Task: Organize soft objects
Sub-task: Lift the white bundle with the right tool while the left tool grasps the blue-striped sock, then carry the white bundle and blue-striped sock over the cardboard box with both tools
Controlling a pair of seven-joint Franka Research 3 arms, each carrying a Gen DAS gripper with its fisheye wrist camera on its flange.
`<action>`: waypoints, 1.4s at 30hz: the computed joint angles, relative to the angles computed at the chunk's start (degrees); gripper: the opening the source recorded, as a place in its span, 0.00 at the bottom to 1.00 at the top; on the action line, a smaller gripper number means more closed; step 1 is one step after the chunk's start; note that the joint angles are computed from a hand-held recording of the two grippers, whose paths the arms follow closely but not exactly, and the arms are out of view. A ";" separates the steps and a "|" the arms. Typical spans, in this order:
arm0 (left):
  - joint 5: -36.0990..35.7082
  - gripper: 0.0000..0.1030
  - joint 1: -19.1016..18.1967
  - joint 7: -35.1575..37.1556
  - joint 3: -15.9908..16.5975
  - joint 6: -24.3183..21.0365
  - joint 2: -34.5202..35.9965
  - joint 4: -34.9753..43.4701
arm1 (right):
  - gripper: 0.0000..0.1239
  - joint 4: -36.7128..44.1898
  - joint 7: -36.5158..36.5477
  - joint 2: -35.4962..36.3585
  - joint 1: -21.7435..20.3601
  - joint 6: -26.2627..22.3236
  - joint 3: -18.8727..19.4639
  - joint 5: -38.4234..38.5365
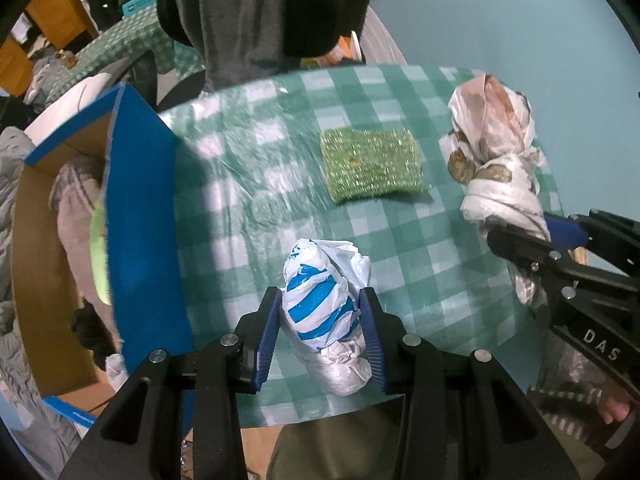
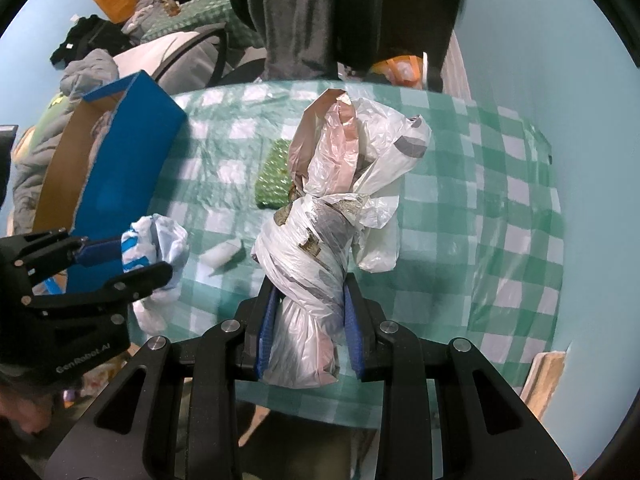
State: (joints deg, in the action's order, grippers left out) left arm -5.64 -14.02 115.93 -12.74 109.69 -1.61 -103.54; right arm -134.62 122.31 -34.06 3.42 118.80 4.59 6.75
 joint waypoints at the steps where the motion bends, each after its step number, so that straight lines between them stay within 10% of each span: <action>1: -0.13 0.39 0.13 0.05 0.13 -0.02 -0.10 0.30 | 0.23 0.49 0.02 0.27 0.01 -0.10 0.08 -0.09; 42: -3.31 0.39 8.36 -2.27 4.05 -1.75 2.26 10.96 | 0.23 22.17 -4.71 16.66 6.28 1.73 1.12 -2.68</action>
State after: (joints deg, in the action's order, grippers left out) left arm -8.95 -5.66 113.66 -8.69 107.94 0.65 -92.58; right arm -112.45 117.60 -17.40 9.70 120.53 5.71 4.06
